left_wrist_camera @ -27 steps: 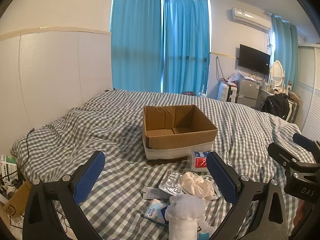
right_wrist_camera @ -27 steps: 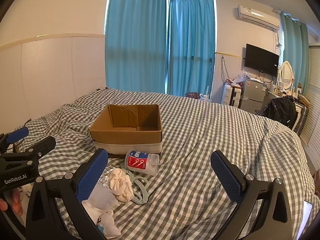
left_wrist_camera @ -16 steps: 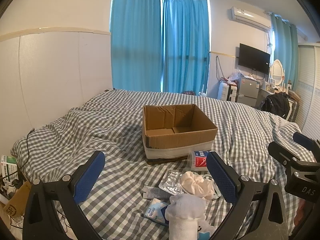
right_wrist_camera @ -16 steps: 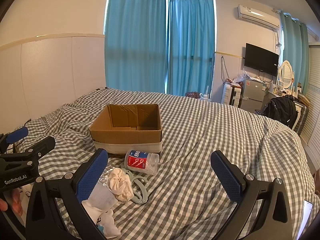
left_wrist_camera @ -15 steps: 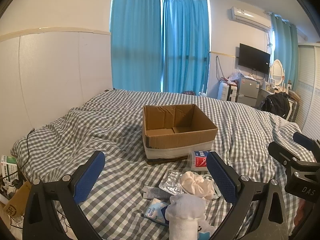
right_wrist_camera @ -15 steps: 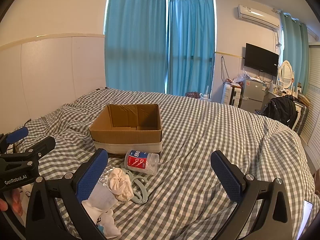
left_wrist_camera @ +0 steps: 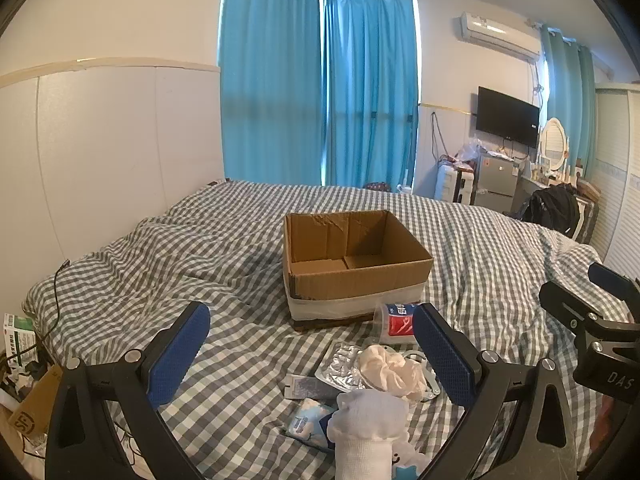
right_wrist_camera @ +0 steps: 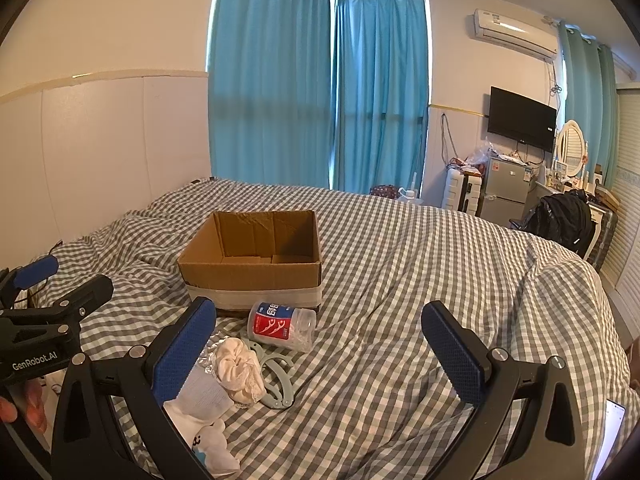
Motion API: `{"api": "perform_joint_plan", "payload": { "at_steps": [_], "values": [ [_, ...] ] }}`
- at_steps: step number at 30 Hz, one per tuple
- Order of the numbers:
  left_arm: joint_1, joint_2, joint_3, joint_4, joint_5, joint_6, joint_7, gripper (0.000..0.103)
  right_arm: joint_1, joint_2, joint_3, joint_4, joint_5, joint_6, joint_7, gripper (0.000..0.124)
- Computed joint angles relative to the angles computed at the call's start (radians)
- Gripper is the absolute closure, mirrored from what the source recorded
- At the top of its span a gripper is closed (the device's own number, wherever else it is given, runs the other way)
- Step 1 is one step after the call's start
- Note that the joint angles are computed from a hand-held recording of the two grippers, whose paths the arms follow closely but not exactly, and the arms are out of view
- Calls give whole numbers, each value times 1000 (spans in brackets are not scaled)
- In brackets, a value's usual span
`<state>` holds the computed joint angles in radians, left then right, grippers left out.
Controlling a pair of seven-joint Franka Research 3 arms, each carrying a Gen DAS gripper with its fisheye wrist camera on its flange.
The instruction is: Organize objects
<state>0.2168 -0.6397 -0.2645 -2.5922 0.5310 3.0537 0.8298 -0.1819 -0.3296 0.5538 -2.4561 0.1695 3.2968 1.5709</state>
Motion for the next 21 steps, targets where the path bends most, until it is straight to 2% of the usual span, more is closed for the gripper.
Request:
{"api": "perform_joint_plan", "payload": {
  "at_steps": [6,11,15,17,21],
  "values": [
    [3,-2,-8,-4,2,6,-4,0,-6,0,6,-1,2,3,-6,21],
    [-11,32,-10,-1,6,-37,3,0,1,6,-4,-3,-8,-9,-9,21],
    [-29,74,-16,0,23,-92,1,0,-58,17,42,-3,-29,-25,12,21],
    [-71,105,7,1,15,-126,18,0,-100,24,75,1,-50,-43,34,21],
    [-189,170,88,5,-56,-181,96,2,-147,43,106,7,-109,-73,86,21]
  ]
}}
